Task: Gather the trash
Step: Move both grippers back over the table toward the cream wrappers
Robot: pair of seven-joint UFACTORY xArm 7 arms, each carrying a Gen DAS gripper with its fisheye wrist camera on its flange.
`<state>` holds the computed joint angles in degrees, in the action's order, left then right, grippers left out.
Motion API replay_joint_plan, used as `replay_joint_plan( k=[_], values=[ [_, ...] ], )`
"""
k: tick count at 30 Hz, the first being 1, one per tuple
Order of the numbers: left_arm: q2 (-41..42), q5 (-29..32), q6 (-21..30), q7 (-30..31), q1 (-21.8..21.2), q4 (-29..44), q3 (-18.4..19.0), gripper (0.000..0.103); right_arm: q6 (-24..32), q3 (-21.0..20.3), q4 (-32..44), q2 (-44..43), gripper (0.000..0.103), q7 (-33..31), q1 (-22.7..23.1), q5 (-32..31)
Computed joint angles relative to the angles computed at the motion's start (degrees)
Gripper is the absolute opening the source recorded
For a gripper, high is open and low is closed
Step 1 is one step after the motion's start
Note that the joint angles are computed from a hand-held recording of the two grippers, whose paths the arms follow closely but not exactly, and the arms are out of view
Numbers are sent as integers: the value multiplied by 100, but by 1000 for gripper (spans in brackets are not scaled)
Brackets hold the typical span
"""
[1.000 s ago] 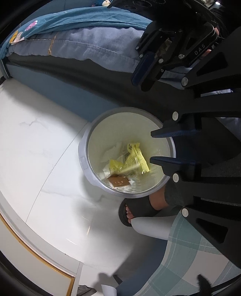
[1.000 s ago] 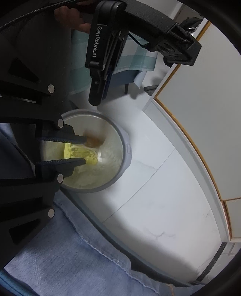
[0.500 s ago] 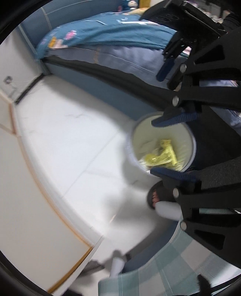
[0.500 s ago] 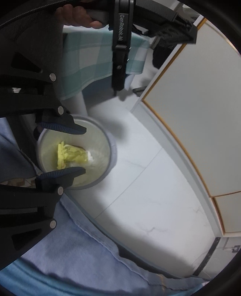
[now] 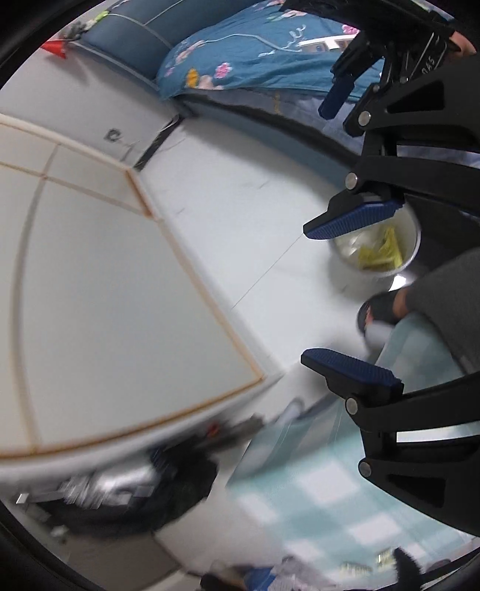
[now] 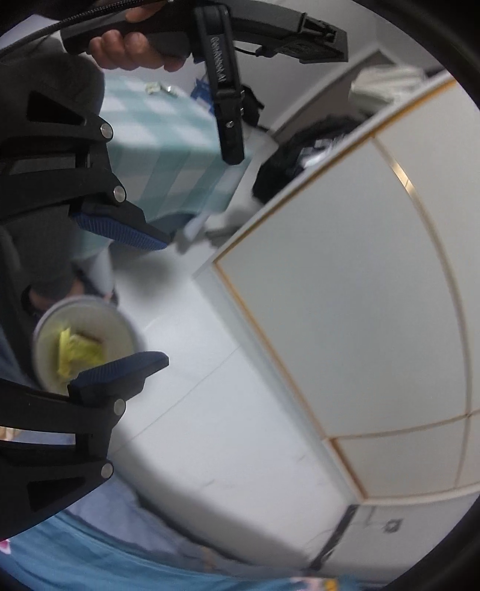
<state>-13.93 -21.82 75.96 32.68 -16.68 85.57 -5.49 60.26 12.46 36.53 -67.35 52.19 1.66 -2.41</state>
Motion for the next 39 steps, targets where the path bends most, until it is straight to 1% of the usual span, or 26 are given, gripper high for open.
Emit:
replay_joint_plan(
  k=[3,5,7,9,10,11,12,14,16,20,22,26,27,29,31,32,33,34,36,39],
  values=[
    [-198,-151,-323,60,159,-30,223,68,-396,198,384,385,61,-77,-22,-128],
    [-204,-307,-344,55,264,87,404,79,-657,310,614,636,63,-105,-36,-213],
    [-163,-440,-269,29,373,262,544,81,-881,459,919,945,68,-115,-75,-317],
    [-178,-521,-381,19,509,343,651,81,-1070,611,1218,1225,71,-87,-136,-437],
    [-144,-577,-404,13,568,431,712,82,-1135,663,1315,1321,74,-63,-158,-491],
    [-134,-647,-452,5,629,475,771,84,-1196,735,1428,1435,76,-25,-185,-544],
    [-132,-706,-555,-20,703,509,826,86,-1282,817,1565,1583,77,17,-211,-597],
    [-204,-760,-839,-97,837,452,885,92,-1467,924,1733,1823,78,75,-210,-688],
    [-210,-792,-1100,-243,963,414,961,97,-1584,1016,1937,2097,83,103,-221,-807],
    [-158,-890,-1377,-581,1186,394,1117,97,-1880,1142,2289,2606,85,129,-193,-1051],
    [-207,-891,-1745,-686,1268,245,1120,97,-2079,1260,2494,2893,88,207,-206,-1198],
    [-259,-851,-2707,-639,1373,-98,1172,97,-2299,1436,2878,3440,90,411,-201,-1477],
    [-189,-813,-2854,-655,1380,-78,1172,97,-2354,1499,2990,3611,91,498,-206,-1568],
    [-75,-777,-2910,-655,1400,-23,1226,98,-2391,1546,3167,3844,92,596,-116,-1716],
    [69,-784,-2934,-626,1453,30,1277,98,-2441,1618,3480,4281,92,614,-38,-1937],
    [77,-786,-3024,-629,1492,-18,1275,101,-2419,1674,3629,4460,92,653,-23,-2091],
    [74,-840,-3173,-556,1514,-104,1291,102,-2386,1738,3748,4608,94,732,-33,-2275],
    [74,-858,-3279,-513,1539,-160,1299,102,-2279,1847,3931,4778,99,824,-58,-2498],
    [193,-871,-3479,-523,1595,-188,1307,102,-2159,2021,4329,5231,102,988,-79,-2918],
    [407,-900,-3568,-668,1734,-161,1324,102,-2052,2049,4814,5807,102,1125,71,-3193]
  ],
)
